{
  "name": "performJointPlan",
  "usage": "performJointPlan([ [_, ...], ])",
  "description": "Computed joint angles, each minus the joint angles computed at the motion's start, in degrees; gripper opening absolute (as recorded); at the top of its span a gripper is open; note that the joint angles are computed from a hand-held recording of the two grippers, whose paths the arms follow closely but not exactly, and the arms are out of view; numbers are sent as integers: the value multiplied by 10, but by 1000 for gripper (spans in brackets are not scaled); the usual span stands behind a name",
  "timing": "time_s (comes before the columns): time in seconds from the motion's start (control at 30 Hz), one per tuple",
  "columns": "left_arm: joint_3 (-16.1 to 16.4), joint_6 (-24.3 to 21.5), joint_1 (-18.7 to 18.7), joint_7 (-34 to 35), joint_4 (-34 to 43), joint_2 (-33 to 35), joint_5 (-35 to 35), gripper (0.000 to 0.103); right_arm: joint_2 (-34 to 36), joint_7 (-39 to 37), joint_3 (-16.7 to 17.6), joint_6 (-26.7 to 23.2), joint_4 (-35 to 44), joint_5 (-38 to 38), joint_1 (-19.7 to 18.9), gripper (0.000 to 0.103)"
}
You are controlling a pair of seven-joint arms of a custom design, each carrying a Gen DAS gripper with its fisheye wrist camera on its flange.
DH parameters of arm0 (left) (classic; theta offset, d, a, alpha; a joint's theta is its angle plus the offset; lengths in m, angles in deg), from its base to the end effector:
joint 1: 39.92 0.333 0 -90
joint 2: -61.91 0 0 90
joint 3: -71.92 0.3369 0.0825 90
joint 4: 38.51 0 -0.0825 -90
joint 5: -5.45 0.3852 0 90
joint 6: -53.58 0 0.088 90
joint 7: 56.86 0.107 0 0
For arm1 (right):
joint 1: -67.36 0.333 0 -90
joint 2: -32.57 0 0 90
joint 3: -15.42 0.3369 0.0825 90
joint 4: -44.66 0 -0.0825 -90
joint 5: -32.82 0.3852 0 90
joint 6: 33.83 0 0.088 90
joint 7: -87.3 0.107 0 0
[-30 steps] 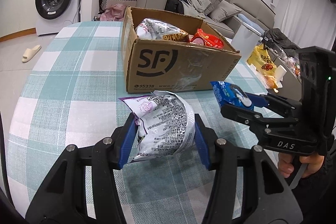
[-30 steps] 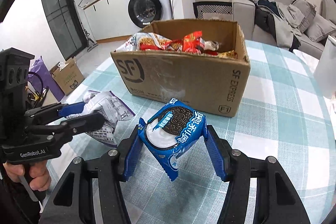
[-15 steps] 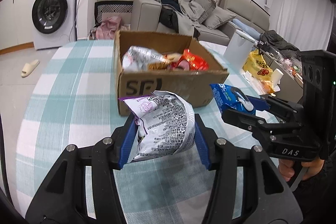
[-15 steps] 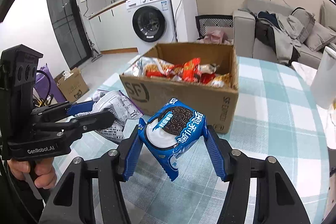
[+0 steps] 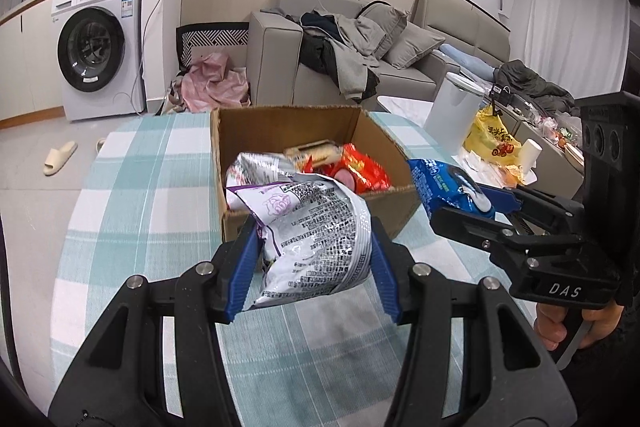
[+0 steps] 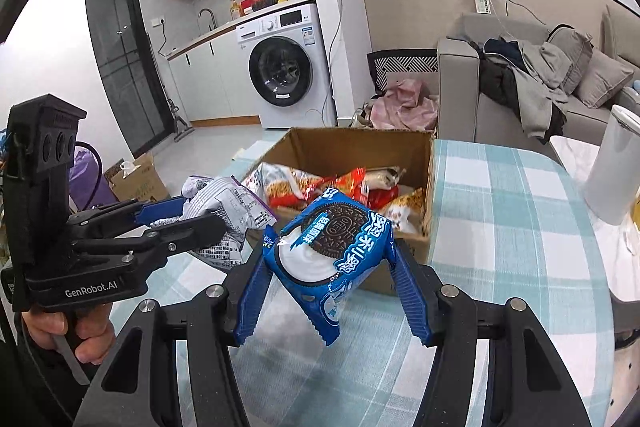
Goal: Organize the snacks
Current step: 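Lift both held packets and carry them over the cardboard box, then lower both packets into the box and open both tools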
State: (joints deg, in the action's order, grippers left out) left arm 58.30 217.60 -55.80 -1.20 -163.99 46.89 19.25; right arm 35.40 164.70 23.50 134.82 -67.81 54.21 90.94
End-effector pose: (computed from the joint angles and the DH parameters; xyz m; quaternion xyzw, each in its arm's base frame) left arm 0.4413 -0.2805 0.6231 -0.5852 0.6716 -0.4045 0.2070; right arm 0.5402 0.3030 0.5782 -0.7511 0.4772 -0.1602 0.4271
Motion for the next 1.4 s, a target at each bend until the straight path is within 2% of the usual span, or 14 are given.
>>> performJointPlan([
  [0.17,-9,0,14,-15,26,16,23,49,18,3,-2,-1,27,-3,-1,60],
  [0.47,-6,2,21,-23,70,57,45,49,52,45,-12,-12,69,-49,1,60],
  [0.6,-4,1,24,-23,90,79,51,49,67,30,-3,-21,90,-20,-11,60],
  [0.83,5,7,24,1,124,117,35,49,92,41,-8,-35,125,-21,-10,60],
  [1.0,6,6,25,0,146,137,40,49,115,68,-20,-48,156,-46,-3,60],
  [1.13,8,12,25,28,161,156,8,49,130,88,-27,-60,176,-70,2,60],
  [1.4,6,14,25,44,195,195,-6,50,163,119,-40,-76,215,-103,6,62],
])
